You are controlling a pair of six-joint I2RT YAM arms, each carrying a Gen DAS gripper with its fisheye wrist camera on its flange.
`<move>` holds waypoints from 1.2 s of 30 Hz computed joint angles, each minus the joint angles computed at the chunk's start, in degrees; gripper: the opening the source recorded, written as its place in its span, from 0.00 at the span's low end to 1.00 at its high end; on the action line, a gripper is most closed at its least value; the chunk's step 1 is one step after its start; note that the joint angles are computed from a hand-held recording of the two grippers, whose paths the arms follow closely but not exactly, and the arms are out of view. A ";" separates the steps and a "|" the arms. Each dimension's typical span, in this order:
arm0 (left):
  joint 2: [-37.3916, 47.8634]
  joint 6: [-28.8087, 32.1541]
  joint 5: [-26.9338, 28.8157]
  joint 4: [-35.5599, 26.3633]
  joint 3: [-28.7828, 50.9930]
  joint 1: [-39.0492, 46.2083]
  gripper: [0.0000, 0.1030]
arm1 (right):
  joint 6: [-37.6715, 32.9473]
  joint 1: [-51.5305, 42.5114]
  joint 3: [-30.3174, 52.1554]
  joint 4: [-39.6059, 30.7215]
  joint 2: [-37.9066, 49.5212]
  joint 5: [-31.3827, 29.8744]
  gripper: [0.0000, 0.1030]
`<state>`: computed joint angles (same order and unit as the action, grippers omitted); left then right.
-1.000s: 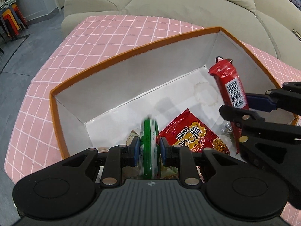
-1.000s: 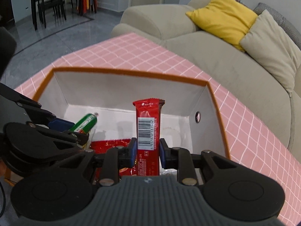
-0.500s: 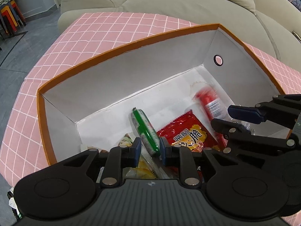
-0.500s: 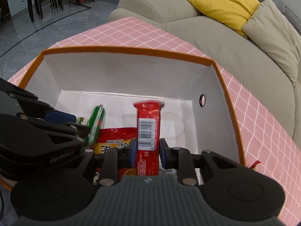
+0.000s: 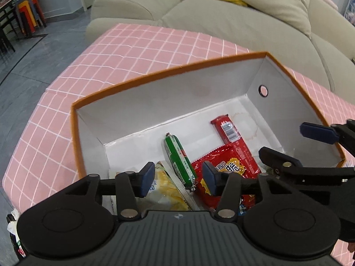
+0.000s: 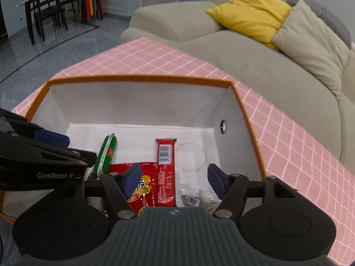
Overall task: Organize snacks
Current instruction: 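Withdraw both tools from the box back toward the remaining snacks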
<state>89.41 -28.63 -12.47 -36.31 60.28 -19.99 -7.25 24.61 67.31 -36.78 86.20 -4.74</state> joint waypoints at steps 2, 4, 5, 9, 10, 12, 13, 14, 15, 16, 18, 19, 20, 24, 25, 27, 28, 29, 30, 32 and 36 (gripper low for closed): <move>-1.13 -1.14 -1.28 -0.19 -0.61 -0.68 0.64 | -0.06 -0.13 -1.12 0.48 -2.03 0.17 0.67; -2.46 -1.59 -2.04 -0.36 -1.30 -1.27 0.66 | -0.42 -0.29 -2.43 1.15 -4.23 0.27 0.70; -3.23 -1.77 -2.24 -0.52 -1.69 -1.51 0.67 | -0.59 -0.29 -3.07 1.29 -5.31 0.29 0.70; -6.16 -3.71 -3.84 -1.81 -2.41 -3.36 0.68 | -1.11 -0.91 -4.70 0.49 -9.27 -0.30 0.75; -6.93 -4.15 -4.26 -2.09 -2.56 -3.81 0.68 | -1.27 -1.49 -4.83 0.04 -10.17 -1.16 0.77; -8.83 -5.26 -4.70 -2.41 -2.99 -4.62 0.69 | -1.62 -2.66 -4.97 -1.30 -12.09 -3.37 0.77; -9.91 -5.89 -4.84 -2.60 -3.17 -5.08 0.70 | -1.88 -3.20 -5.19 -1.85 -13.22 -4.31 0.77; -10.86 -6.49 -5.03 -2.66 -3.39 -5.66 0.70 | -2.18 -3.69 -5.58 -2.27 -14.46 -5.10 0.78; -11.93 -7.03 -5.30 -2.80 -3.66 -6.28 0.70 | -2.44 -4.26 -5.95 -2.80 -15.86 -5.87 0.80; -12.94 -7.68 -5.76 -3.01 -3.79 -7.19 0.70 | -2.49 -4.88 -6.34 -3.36 -17.36 -6.62 0.81; -14.10 -8.62 -6.85 -3.36 -3.73 -9.05 0.70 | -2.27 -6.42 -7.11 -4.80 -20.52 -8.68 0.81; -14.42 -9.07 -7.59 -3.63 -3.59 -10.11 0.70 | -2.07 -7.12 -7.41 -5.41 -22.02 -9.52 0.82; -14.65 -9.41 -8.39 -3.92 -3.34 -11.22 0.70 | -1.87 -7.94 -7.96 -5.83 -23.94 -10.32 0.83; -16.11 -11.78 -11.05 -4.75 -3.16 -16.10 0.70 | -2.15 -11.31 -9.53 -7.52 -30.70 -12.71 0.88; -16.46 -12.57 -11.46 -4.82 -3.16 -17.39 0.70 | -2.36 -12.51 -10.03 -8.08 -32.64 -13.45 0.90; -17.17 -13.69 -12.15 -4.86 -3.27 -19.41 0.70 | -2.48 -14.69 -11.30 -8.94 -36.45 -14.20 0.92; -17.38 -14.02 -12.53 -4.69 -3.32 -20.50 0.70 | -2.79 -16.13 -11.80 -9.43 -37.92 -14.69 0.92; -17.45 -14.37 -13.05 -4.41 -3.44 -21.63 0.70 | -3.15 -17.72 -12.38 -10.15 -39.56 -15.15 0.92; -17.45 -14.63 -13.57 -4.12 -3.52 -22.76 0.70 | -3.82 -19.90 -12.97 -10.92 -40.99 -16.05 0.92; -17.27 -14.89 -14.30 -3.08 -3.78 -24.95 0.70 | -5.36 -24.41 -13.79 -12.20 -42.80 -17.94 0.93; -16.38 -15.46 -14.07 -0.26 -4.75 -28.65 0.70 | -9.85 -34.99 -16.15 -15.93 -46.76 -22.42 0.93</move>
